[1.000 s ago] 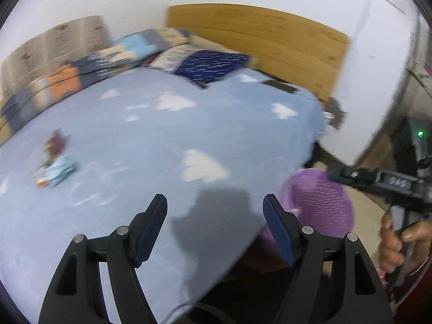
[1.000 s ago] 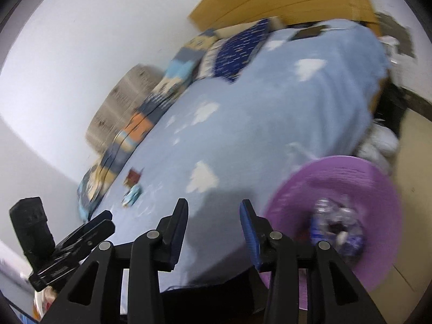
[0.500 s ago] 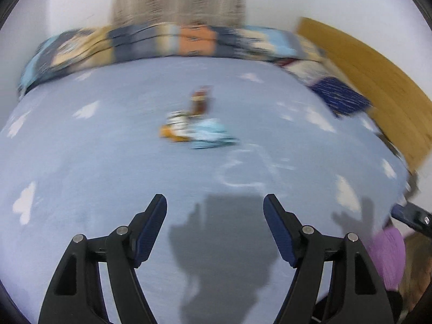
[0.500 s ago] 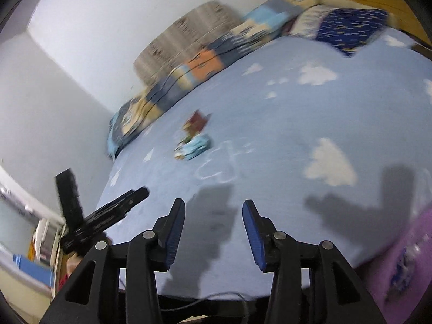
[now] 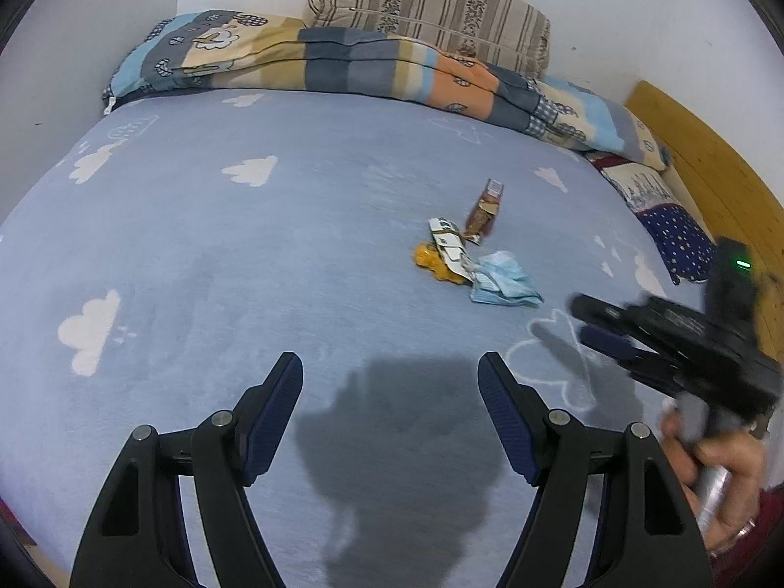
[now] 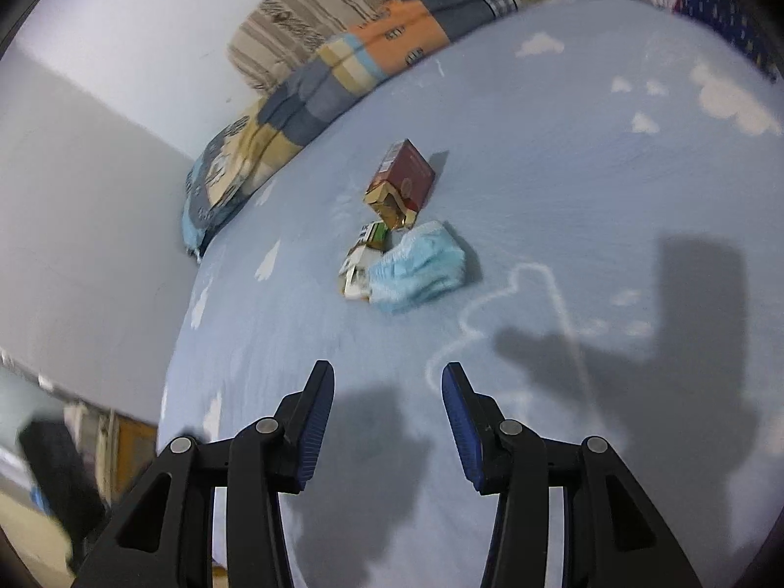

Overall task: Collect trash
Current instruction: 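Move both open tools back over the remaining trash on the bed, then grasp the white-and-green carton with the left tool while the right tool grasps the blue mask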

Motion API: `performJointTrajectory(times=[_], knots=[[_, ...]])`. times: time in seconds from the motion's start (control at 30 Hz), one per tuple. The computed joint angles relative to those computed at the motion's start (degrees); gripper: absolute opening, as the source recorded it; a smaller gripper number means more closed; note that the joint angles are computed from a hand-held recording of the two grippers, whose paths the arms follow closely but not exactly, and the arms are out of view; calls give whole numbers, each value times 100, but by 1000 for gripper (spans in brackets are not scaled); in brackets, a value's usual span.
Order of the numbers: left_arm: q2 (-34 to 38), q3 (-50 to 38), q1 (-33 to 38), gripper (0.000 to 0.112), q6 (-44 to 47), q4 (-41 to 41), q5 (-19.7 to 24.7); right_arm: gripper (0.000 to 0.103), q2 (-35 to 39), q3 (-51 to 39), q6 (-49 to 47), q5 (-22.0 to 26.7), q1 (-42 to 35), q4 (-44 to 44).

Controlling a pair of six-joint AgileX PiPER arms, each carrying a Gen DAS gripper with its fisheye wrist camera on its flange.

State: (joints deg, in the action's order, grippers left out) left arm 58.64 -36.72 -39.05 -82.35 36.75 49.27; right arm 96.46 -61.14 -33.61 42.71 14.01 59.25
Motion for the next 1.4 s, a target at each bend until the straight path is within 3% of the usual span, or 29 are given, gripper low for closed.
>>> performJointTrajectory(times=[0.2, 0.37, 0.4, 0.43, 0.47, 0.5, 0.67, 0.83, 0.93, 1.1, 1.3, 1.4], knots=[[-117, 22, 62, 73, -28, 56, 128, 49, 1361, -806, 485, -566, 376, 871], [-4, 29, 546, 73, 360, -134, -218, 50, 2066, -1386, 793, -1054, 596, 1277], [41, 28, 644, 73, 461, -182, -312, 43, 2219, -1503, 826, -1098, 611, 1374], [114, 28, 762, 73, 578, -242, -438, 21, 2287, -1575, 836, -1111, 609, 1414], [178, 39, 895, 73, 730, -317, -593, 11, 2380, -1713, 881, -1043, 602, 1339], [263, 26, 1030, 73, 897, -403, -747, 9, 2402, -1750, 808, -938, 563, 1350], [1056, -376, 1726, 73, 1921, -900, -1529, 7, 1568, -1037, 153, -981, 367, 1148], [2421, -1471, 2143, 73, 3355, -1981, -1999, 7, 239, -166, 28, -529, -4, 497], [3370, -2397, 2357, 73, 4164, -2751, -1961, 7, -667, 456, 5, -78, -239, 332], [4754, -3732, 2619, 70, 4702, -3238, -1503, 7, -1762, 1332, -556, 340, -760, 689], [5662, -4508, 2665, 46, 5019, -3416, -1198, 7, -1406, 1163, -809, 550, -983, 886], [5658, -4421, 2568, 33, 4721, -3097, -1360, 7, -1357, 1144, -889, 672, -1077, 951]])
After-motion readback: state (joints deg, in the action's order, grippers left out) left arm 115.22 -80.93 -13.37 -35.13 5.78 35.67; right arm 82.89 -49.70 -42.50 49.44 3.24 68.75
